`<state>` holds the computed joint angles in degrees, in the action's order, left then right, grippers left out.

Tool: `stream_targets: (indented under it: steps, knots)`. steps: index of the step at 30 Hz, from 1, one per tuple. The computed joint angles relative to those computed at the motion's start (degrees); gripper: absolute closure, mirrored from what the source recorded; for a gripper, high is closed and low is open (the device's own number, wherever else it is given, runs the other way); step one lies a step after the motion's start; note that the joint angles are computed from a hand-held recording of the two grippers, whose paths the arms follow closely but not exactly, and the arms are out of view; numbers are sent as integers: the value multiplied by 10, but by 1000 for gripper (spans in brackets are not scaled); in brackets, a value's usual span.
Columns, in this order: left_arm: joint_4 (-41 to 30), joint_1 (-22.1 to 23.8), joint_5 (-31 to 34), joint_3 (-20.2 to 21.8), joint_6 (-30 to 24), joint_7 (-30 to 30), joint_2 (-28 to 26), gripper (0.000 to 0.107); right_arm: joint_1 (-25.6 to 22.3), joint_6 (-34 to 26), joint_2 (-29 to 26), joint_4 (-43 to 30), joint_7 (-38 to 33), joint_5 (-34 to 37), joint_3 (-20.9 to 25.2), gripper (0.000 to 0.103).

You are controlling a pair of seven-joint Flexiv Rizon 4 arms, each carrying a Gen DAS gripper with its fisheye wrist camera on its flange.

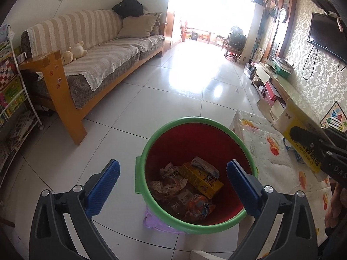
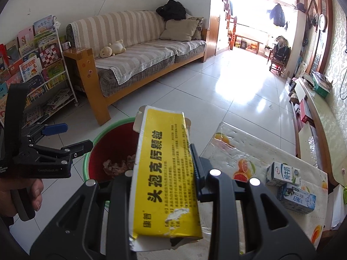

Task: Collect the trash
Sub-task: 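Open the right tool to drop the yellow box into the bin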

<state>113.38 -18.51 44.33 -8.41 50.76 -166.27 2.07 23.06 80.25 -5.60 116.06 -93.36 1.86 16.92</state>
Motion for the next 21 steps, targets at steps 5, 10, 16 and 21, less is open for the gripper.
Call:
stream_targets:
  steps: [5,10,16,21]
  knots:
    - [28,9,5,-3,-11,-8,45,12,16,4,-36,-26,5,-6,4,74]
    - [54,30,-2,-14,-19,-3,78,12,33,-6,-73,-40,47,-50,-1,74]
    - [75,54,-15,-27,-14,3,98,12,45,-22,-96,-40,77,-82,-1,58]
    - [81,64,-20,-37,-11,-4,100,12,52,7,-88,-16,114,-125,-15,11]
